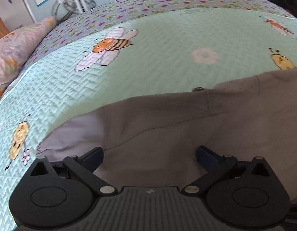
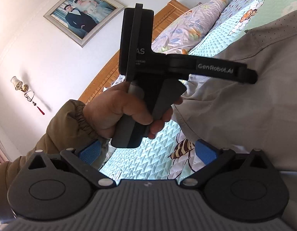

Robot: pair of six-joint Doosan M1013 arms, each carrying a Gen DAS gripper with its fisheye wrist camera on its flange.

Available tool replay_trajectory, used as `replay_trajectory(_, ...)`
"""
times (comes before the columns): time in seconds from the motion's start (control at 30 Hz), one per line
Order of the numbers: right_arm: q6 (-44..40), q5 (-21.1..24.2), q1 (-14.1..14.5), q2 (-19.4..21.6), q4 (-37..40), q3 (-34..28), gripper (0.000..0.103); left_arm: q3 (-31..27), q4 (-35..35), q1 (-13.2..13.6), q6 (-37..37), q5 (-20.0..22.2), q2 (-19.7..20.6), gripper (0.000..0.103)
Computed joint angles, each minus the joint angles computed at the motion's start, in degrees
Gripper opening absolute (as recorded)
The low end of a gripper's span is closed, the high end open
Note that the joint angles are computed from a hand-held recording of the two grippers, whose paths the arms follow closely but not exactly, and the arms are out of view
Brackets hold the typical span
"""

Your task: Fold clothes

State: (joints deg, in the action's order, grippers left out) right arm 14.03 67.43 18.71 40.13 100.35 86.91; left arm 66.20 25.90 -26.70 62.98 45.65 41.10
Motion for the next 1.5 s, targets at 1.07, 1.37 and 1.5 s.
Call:
replay_trajectory(1.07, 1.9, 3.7, -0.5, 1.5, 2.2, -1.1, 0.103, 12.8, 26.6, 2.8, -50.9, -19.5, -6.4, 0.103)
replay_trajectory(1.37, 2.0, 3.7, -0.5, 1.4, 2.4, -1.0, 0.103, 13.5, 17.2, 3.5, -38.5, 0.9, -6.1, 0.103)
replay_trajectory(1.5, 2.3, 4.1, -0.6, 1.6, 2.7, -1.2, 0.103, 16.3, 18.6, 4.1, -43.4, 0.0, -8.2, 0.103)
